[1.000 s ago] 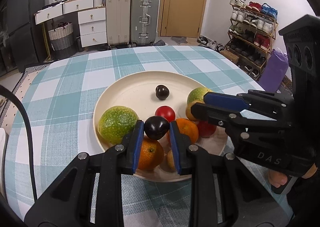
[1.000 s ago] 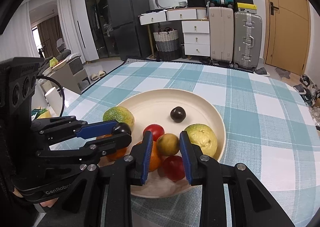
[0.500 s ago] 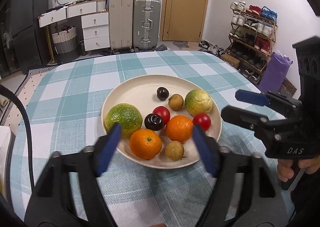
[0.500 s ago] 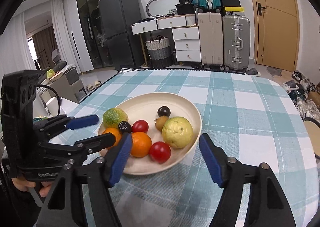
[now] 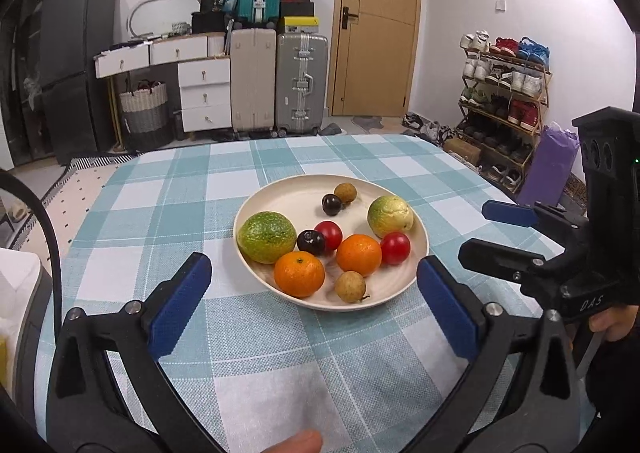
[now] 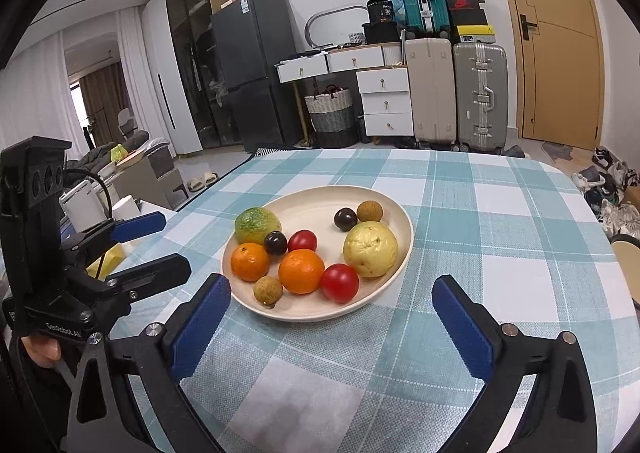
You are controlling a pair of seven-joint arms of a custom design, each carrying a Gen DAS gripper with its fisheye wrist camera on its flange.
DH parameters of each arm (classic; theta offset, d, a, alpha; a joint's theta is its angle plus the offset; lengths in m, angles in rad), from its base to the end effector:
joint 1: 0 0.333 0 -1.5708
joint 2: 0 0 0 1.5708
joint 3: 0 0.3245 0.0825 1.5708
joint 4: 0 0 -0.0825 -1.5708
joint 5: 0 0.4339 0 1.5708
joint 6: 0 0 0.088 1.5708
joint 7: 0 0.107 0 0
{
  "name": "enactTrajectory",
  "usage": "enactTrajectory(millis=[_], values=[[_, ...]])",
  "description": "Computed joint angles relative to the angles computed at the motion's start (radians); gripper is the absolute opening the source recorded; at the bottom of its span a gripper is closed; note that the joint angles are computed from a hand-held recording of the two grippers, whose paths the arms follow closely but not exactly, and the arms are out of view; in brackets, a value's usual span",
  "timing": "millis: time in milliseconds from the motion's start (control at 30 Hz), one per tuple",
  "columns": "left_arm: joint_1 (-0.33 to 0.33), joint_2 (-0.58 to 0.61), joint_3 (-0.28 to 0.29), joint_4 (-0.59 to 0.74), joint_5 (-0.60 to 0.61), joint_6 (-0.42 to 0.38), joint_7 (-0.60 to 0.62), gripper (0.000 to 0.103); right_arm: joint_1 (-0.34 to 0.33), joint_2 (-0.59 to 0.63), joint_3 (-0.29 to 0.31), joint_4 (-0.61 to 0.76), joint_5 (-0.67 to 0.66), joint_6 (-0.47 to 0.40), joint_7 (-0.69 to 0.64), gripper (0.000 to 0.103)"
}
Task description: Organize fruits
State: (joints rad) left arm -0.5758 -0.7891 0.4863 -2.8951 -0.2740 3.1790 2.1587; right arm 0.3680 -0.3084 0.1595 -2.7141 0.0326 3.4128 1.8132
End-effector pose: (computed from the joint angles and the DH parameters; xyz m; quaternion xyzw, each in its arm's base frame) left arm 0.3922 -0.0169 0.4536 -0.5008 0.7083 -0.4263 0.2564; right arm 0.4079 0.2340 0.4165 -0.6970 0.5314 -0.2052 0.4355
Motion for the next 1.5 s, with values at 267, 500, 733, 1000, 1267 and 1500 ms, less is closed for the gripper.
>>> enactTrajectory(millis=[267, 500, 733, 1000, 1267, 1500], values=[[-0.01, -0.039, 0.032, -0.06, 0.068, 0.112, -0.052, 0.103, -0.004, 0.001, 0.011, -0.031, 0.014, 0.101, -0.017, 0.103], [-0.029, -0.042, 0.089, -0.069, 0.147, 0.15, -0.108, 0.103, 0.004, 0.01, 0.004, -0.042, 0.033, 0.147, -0.031, 0.103], [-0.028, -0.021, 0.099, -0.066, 0.203, 0.159, -0.152, 0.103, 0.004, 0.006, 0.011, -0.06, 0.055, 0.195, -0.042, 0.103], [-0.038, -0.016, 0.123, -0.058, 0.235, 0.152, -0.18, 0.103, -0.02, 0.004, 0.083, -0.063, 0.186, 0.226, -0.137, 0.103], [-0.025, -0.003, 0.1, -0.063, 0.258, 0.166, -0.192, 0.103, -0.005, 0.004, 0.082, -0.06, 0.223, 0.226, -0.177, 0.103], [-0.019, 0.008, 0.097, -0.06, 0.275, 0.172, -0.218, 0.103, 0.002, 0.002, 0.08, -0.062, 0.236, 0.226, -0.19, 0.103]])
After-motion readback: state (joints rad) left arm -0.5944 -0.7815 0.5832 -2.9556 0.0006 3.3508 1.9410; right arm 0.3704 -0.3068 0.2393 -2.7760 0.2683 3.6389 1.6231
